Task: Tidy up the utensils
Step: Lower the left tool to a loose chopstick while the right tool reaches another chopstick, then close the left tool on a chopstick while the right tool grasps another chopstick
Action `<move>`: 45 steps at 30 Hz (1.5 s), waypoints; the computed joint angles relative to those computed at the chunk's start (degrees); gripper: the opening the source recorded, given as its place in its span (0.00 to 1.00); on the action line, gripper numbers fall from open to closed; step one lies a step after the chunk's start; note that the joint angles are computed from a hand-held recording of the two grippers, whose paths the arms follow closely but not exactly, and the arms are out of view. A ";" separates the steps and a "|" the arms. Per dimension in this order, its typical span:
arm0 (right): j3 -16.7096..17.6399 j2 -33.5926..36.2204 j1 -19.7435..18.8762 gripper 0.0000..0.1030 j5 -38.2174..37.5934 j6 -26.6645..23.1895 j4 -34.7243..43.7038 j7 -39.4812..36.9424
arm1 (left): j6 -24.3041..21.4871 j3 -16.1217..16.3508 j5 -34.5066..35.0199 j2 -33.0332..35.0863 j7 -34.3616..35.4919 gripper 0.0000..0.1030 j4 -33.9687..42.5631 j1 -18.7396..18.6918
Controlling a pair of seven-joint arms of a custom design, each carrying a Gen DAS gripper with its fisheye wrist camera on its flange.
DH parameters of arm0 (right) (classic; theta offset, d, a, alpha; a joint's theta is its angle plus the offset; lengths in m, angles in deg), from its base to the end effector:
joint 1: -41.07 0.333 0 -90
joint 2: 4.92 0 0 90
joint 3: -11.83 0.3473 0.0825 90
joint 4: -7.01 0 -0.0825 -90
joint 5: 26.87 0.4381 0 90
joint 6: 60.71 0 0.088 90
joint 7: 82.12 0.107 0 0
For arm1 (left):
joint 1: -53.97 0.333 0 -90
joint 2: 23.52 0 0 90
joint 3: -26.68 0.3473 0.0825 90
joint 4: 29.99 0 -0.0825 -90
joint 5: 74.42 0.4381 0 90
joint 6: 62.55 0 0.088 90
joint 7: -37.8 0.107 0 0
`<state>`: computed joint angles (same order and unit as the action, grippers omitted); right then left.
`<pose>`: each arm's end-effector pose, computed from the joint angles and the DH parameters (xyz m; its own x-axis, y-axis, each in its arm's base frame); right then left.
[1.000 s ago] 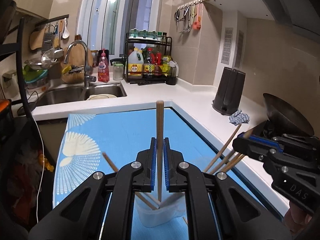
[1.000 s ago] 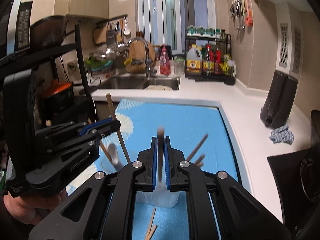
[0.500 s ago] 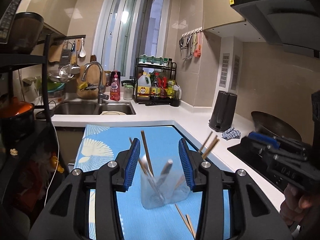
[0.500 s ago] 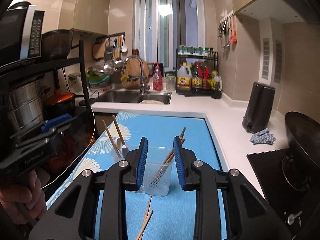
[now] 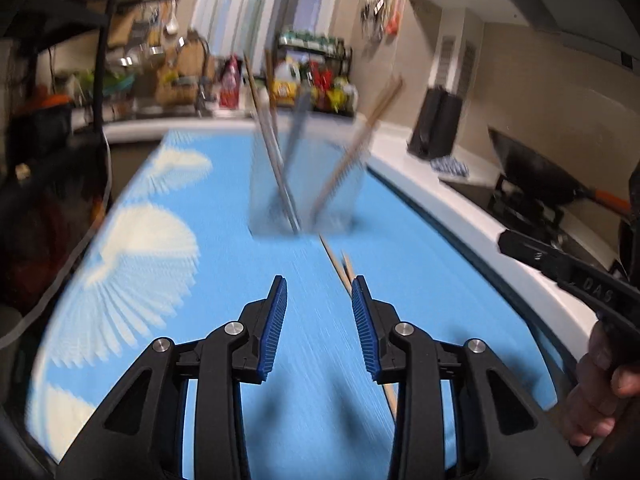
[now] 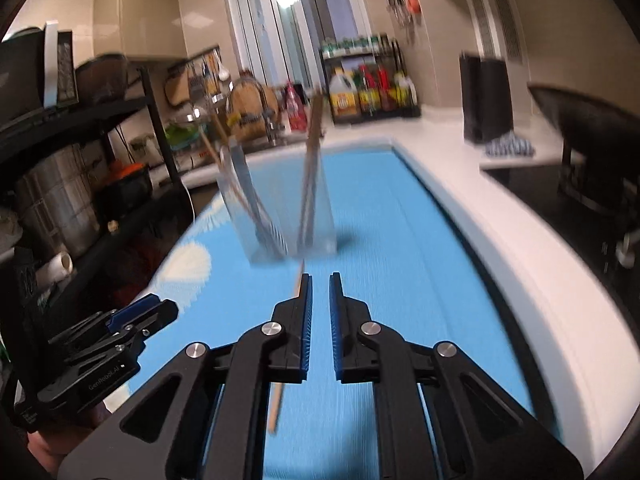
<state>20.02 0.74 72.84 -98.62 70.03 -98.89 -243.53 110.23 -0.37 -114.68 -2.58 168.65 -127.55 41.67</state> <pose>0.5363 0.4159 0.5295 -0.3409 -0.9174 -0.2055 -0.3874 0.3363 -0.8584 0.6389 -0.3989 0.5026 -0.6600 -0.7262 0.1924 -0.4928 0.2252 -0.8405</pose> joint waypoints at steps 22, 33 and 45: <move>-1.97 7.69 0.30 0.25 9.75 12.42 2.78 -7.50 | 2.38 4.98 12.06 0.28 -11.74 0.06 -5.42 -3.34; -4.21 12.85 5.58 0.13 16.71 0.17 9.73 -17.24 | 1.10 8.18 18.85 2.81 -17.47 0.06 -2.20 -3.57; -3.29 8.33 5.53 0.10 15.01 -3.04 3.79 -8.92 | 4.14 3.08 16.10 -0.30 -12.49 0.45 -7.74 1.36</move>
